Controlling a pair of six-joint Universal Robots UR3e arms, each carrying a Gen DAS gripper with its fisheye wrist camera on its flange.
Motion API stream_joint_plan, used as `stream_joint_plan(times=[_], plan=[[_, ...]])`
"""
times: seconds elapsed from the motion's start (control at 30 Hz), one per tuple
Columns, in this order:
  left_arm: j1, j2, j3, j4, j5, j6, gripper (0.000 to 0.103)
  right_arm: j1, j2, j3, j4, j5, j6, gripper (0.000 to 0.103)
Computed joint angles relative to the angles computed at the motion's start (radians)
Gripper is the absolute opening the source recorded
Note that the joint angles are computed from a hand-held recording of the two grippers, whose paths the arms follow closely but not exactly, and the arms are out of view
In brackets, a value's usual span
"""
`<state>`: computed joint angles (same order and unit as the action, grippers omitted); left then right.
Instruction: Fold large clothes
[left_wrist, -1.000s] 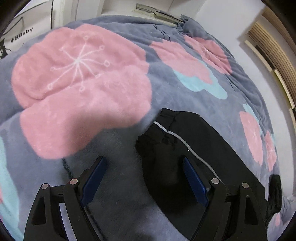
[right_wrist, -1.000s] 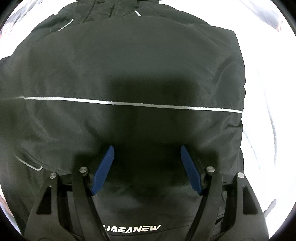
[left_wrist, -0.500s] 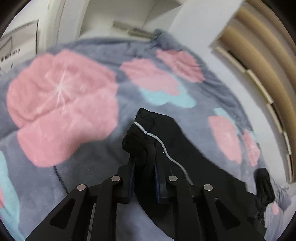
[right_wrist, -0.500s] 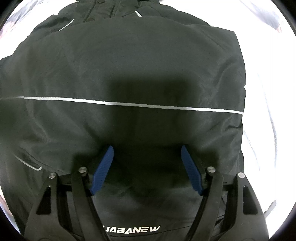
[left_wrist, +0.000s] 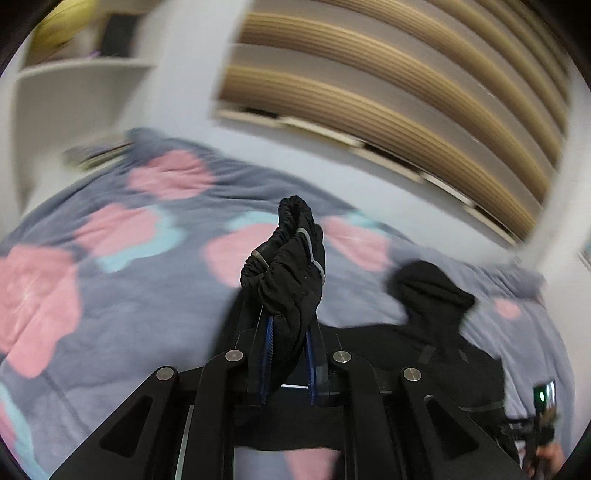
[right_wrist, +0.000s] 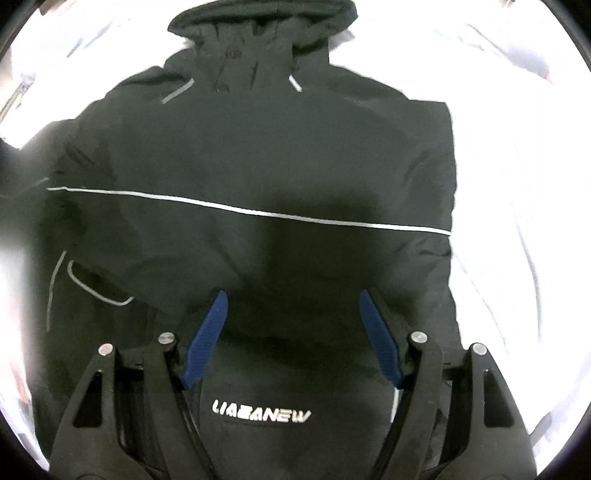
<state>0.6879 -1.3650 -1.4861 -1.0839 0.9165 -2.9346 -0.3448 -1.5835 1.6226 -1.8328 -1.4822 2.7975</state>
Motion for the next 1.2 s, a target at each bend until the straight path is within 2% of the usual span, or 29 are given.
stream_joint_plan(times=[0.2,0.37,0.47,0.6,0.77,0.83,0.9,0.97,1.2], plan=[[-0.372,-0.115,0.102,0.075,0.146,-0.079,0.015,-0.112,-0.112,0.044,0.059,0.066,-0.07,0.071],[-0.636,-0.265,0.221,0.12,0.196,-0.172,0.015,-0.191,-0.096,-0.01,0.106,0.113,-0.104,0.072],[-0.768,-0.366,0.292,0.137,0.239,-0.212,0.015,-0.226,-0.131,0.013,0.123,0.132,-0.127,0.072],[-0.954,-0.517,0.368,0.143,0.363,-0.253,0.015,-0.263,-0.15,0.031,0.15,0.15,-0.167,0.072],[-1.06,-0.669,0.436,0.094,0.441,-0.302,0.021,-0.262,-0.136,0.048,0.15,0.153,-0.184,0.072],[-1.053,-0.698,0.434,0.082,0.406,-0.315,0.03,-0.256,-0.122,0.049,0.143,0.152,-0.185,0.072],[-1.019,-0.692,0.391,0.076,0.293,-0.327,0.042,-0.25,-0.105,0.044,0.137,0.154,-0.184,0.072],[-0.991,-0.682,0.366,0.049,0.197,-0.336,0.043,-0.246,-0.082,0.029,0.143,0.167,-0.181,0.072],[-0.924,-0.523,0.188,0.078,0.149,-0.351,0.043,-0.218,-0.012,-0.055,0.191,0.287,-0.169,0.072]])
